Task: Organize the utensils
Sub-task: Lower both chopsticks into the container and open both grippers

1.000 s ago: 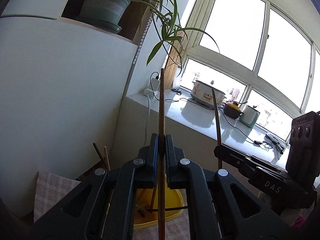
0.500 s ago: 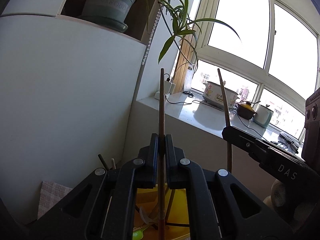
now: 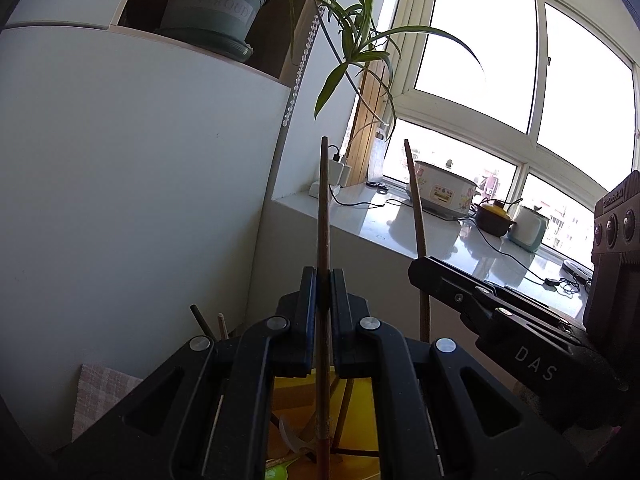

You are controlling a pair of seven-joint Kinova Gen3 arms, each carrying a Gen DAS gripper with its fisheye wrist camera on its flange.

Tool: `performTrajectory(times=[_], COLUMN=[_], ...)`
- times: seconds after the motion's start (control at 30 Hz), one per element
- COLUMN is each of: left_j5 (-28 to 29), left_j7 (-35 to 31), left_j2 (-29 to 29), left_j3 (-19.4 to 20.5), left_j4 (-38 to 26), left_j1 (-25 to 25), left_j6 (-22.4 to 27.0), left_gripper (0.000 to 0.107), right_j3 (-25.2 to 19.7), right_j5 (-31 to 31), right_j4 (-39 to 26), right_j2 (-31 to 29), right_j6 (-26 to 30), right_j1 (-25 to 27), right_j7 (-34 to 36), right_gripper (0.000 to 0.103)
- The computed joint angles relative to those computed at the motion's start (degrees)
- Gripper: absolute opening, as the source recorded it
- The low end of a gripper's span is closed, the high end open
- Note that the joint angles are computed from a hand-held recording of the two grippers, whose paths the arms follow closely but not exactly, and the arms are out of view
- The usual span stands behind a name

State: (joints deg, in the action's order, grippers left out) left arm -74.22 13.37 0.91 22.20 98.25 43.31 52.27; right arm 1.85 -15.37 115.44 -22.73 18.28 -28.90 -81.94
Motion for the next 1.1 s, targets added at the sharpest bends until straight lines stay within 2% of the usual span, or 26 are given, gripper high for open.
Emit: performTrajectory(times=[0.13,0.63,0.87,1.0,1.1], left_j5=[0.0,-0.5,-0.7,-1.3,0.3], left_j7=[0.3,1.4,1.2,1.9,1.2], left_j2=[0.0,0.0,0.4,0.5,-0.4], left_j3=[-0.1,-0.2,-0.3,-0.3,-0.6], left_j4=[0.3,1.2,1.3,1.9,2.6], left_j1=[-0.1,-0.4,-0.3,0.2,-0.3], left_j6=[-0.2,-0.7,-0.7,-0.5,-2.5], left_gripper=[0.004,0.004,0.004,0.004,0.004], right_j3=[0.7,-1.0,0.0,-0.8,-4.4], right_j5=[-0.6,0.0,-0.8,-0.5,1.5], right_j4=[0.5,1.9,2.0,2.1,1.6], right_j2=[0.7,1.6,2.2,1.9,1.7], right_j6=[-0.8,-1.3,-0.5,0.7,3.0], right_j1=[-1.2,-0.7,-1.5,-0.5,3.6], right_j7=[0.4,-0.5,-0.1,-0.1,-2.3], right_gripper=[0.005,0.005,0.005,0.005,0.005])
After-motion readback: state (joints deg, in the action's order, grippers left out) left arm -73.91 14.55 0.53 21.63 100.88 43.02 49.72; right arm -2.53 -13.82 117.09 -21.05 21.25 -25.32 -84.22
